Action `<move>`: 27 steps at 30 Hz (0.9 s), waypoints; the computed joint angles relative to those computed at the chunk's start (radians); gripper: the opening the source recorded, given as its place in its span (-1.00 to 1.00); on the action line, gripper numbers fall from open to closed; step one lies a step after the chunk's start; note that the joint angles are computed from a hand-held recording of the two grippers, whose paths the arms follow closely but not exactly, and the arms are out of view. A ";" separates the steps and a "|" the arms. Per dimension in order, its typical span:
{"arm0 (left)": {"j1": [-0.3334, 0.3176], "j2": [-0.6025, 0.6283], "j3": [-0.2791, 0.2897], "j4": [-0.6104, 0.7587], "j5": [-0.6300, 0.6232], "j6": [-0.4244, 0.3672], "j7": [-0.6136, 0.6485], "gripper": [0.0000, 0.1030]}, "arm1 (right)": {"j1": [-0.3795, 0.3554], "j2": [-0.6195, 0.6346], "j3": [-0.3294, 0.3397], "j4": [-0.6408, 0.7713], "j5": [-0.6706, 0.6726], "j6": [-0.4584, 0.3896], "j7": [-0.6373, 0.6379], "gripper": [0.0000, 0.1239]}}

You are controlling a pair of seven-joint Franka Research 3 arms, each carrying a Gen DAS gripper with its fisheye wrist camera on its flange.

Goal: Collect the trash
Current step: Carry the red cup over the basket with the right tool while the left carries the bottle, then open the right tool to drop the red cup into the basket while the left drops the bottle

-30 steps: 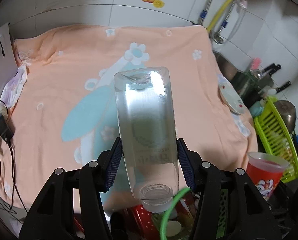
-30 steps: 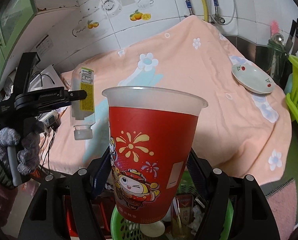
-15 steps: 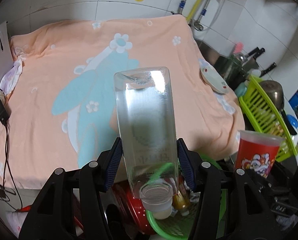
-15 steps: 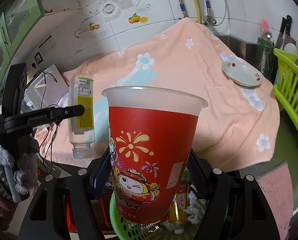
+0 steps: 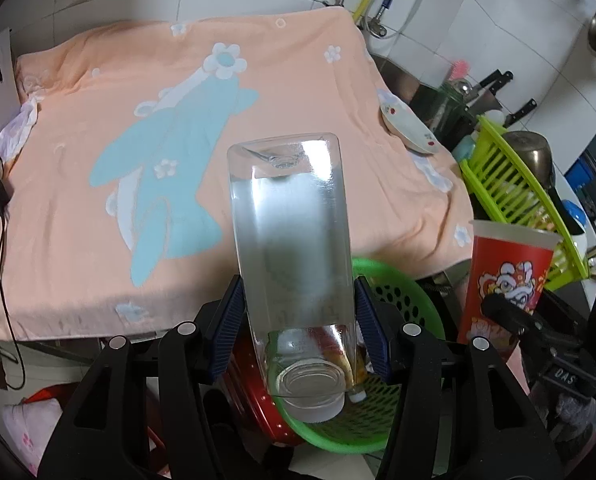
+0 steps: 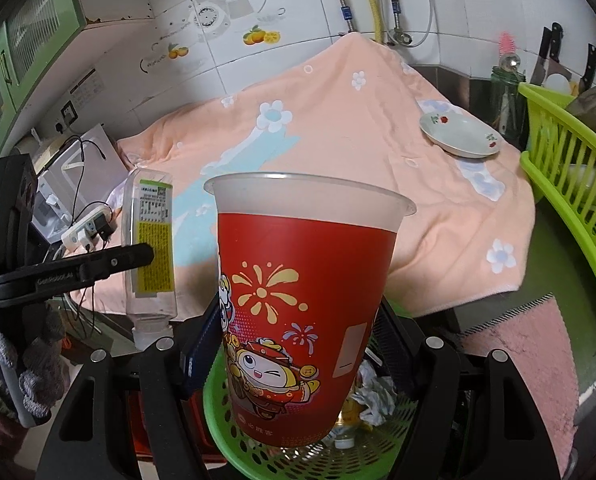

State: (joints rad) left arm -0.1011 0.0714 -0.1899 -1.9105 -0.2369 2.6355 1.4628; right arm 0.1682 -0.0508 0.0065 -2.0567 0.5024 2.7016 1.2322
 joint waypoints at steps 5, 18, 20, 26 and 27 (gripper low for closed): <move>-0.009 -0.025 -0.004 -0.039 -0.022 0.001 0.021 0.05 | -0.003 -0.026 -0.005 -0.036 0.003 0.007 0.005 0.10; -0.046 -0.065 -0.001 -0.096 -0.056 0.000 0.056 0.05 | -0.012 -0.058 -0.006 -0.113 -0.053 -0.016 0.061 0.11; -0.050 -0.067 -0.001 -0.100 -0.061 -0.001 0.060 0.05 | -0.014 -0.060 -0.006 -0.121 -0.065 -0.021 0.074 0.12; -0.060 -0.072 -0.002 -0.107 -0.072 0.000 0.072 0.05 | -0.016 -0.073 -0.010 -0.139 -0.074 -0.020 0.087 0.23; -0.061 -0.073 -0.001 -0.109 -0.074 0.000 0.074 0.05 | -0.017 -0.074 -0.010 -0.139 -0.075 -0.020 0.089 0.23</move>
State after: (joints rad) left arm -0.1620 -0.0016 -0.1913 -2.0199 -0.3110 2.6352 1.5366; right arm 0.1517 -0.1253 -0.0034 -2.1957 0.4273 2.6812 1.3211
